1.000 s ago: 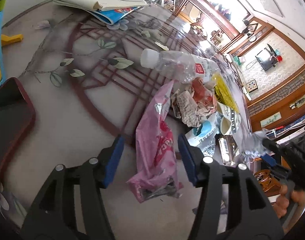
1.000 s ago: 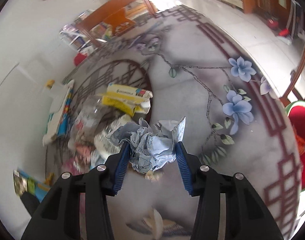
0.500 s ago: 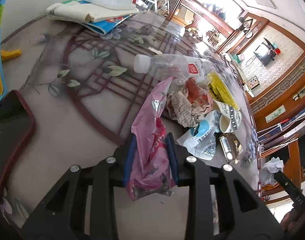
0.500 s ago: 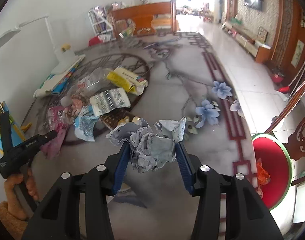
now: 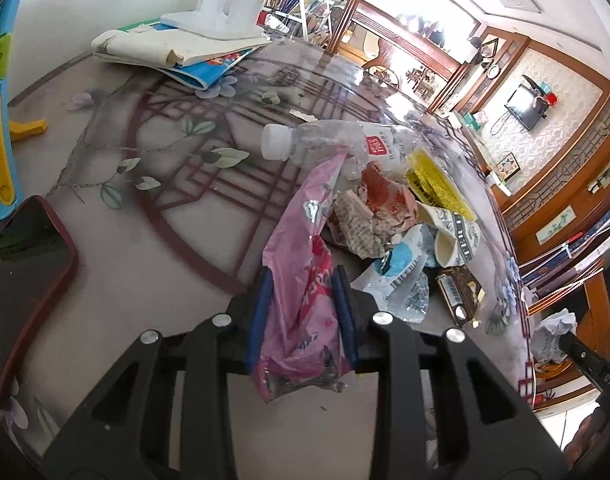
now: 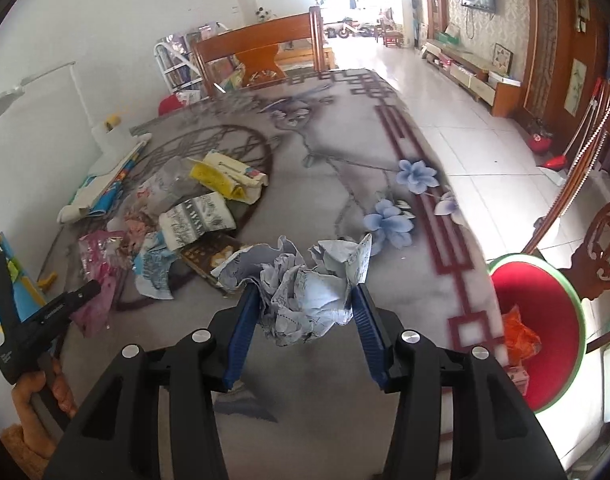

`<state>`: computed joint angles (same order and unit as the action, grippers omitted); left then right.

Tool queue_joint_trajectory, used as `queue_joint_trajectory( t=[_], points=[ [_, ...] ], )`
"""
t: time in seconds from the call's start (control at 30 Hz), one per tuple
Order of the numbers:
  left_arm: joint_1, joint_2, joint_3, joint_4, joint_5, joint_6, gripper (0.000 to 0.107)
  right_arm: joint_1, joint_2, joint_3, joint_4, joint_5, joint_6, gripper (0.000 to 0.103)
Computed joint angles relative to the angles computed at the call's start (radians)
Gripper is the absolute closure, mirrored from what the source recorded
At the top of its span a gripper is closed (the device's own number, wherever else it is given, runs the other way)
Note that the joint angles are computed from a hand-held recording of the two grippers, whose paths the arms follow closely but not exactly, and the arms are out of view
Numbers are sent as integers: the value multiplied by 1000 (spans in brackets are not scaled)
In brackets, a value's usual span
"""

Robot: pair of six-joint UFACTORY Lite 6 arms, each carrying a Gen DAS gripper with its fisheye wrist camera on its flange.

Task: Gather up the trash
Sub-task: 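Carry the crumpled paper and pink bag over the red bucket with both grippers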

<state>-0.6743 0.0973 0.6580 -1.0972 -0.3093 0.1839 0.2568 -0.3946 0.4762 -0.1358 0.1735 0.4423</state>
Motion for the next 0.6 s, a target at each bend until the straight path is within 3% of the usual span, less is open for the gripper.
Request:
queue_joint_trajectory(
  t=[0.6],
  points=[
    [-163,-40,13,-432,-191,418,77,-245,-144,-81,699,65,-806,56]
  ],
)
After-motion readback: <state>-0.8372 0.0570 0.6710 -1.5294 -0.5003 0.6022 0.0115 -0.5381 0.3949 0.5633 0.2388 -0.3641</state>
